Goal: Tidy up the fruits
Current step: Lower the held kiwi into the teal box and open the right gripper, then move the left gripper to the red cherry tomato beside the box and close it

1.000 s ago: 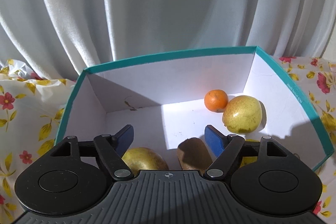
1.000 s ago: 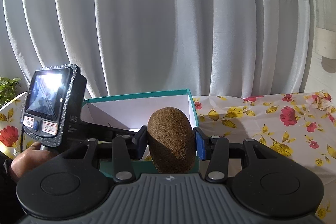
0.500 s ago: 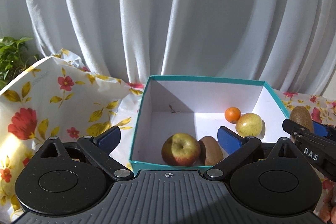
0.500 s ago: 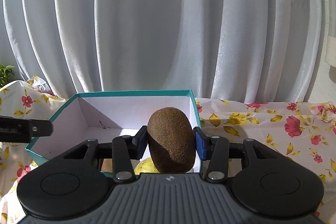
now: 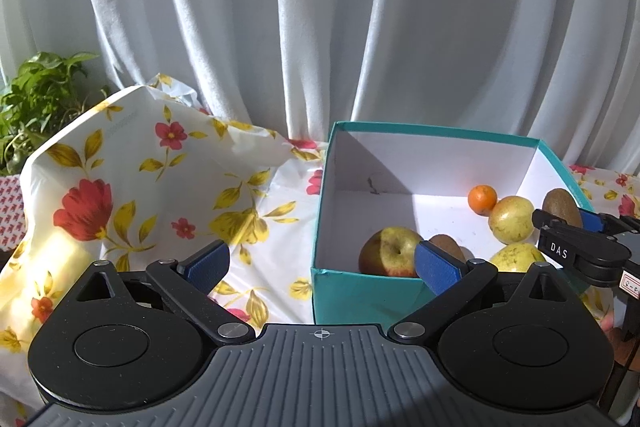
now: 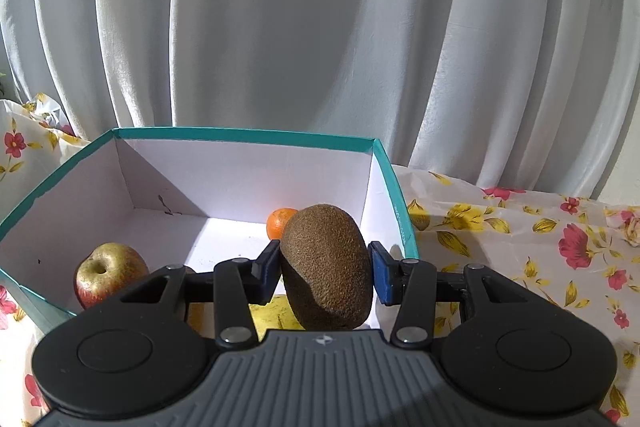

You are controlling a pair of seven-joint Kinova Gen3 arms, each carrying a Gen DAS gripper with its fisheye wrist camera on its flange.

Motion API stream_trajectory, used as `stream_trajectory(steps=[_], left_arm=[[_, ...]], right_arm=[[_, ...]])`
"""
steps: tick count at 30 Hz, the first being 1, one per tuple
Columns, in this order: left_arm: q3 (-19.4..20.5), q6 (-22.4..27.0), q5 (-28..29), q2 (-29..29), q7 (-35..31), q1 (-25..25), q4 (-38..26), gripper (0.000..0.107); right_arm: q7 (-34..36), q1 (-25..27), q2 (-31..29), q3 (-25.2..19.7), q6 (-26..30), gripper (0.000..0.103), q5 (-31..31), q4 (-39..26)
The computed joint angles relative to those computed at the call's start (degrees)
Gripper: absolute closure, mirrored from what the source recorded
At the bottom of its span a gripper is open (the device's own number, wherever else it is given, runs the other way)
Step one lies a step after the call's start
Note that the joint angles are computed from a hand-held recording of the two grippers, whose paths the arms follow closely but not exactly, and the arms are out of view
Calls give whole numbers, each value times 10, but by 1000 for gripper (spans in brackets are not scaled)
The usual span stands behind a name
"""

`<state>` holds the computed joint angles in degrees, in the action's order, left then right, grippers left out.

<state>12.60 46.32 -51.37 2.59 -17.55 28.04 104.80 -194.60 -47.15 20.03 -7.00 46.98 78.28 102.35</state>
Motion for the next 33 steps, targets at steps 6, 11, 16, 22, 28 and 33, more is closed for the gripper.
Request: stream_trajectory(steps=[6,11,16,22,28,33], left_arm=[[1,3,3,-2,-5,-2,9,6],[4,-7,-8,3,-2,4,21,6],[6,-16,-31,11,14,20,35,6],[8,-39,-60,13,32,37,61,6],[4,-53,-45,23,26,44,67,6],[2,-65,-68,29,53,59,77,7]], right_arm=[[-5,-4,7,6,1,57,6,-3],[-65,-21,-11,-2,42,30,56,23],[-154,-39,-59,-41,119,15,95,81],[-200,-58,-96,-97,199,12,49,123],[-207,-78,-108,-122,215,12,-21,134],[-195,-102,-106,-131,239,12,-40,133]])
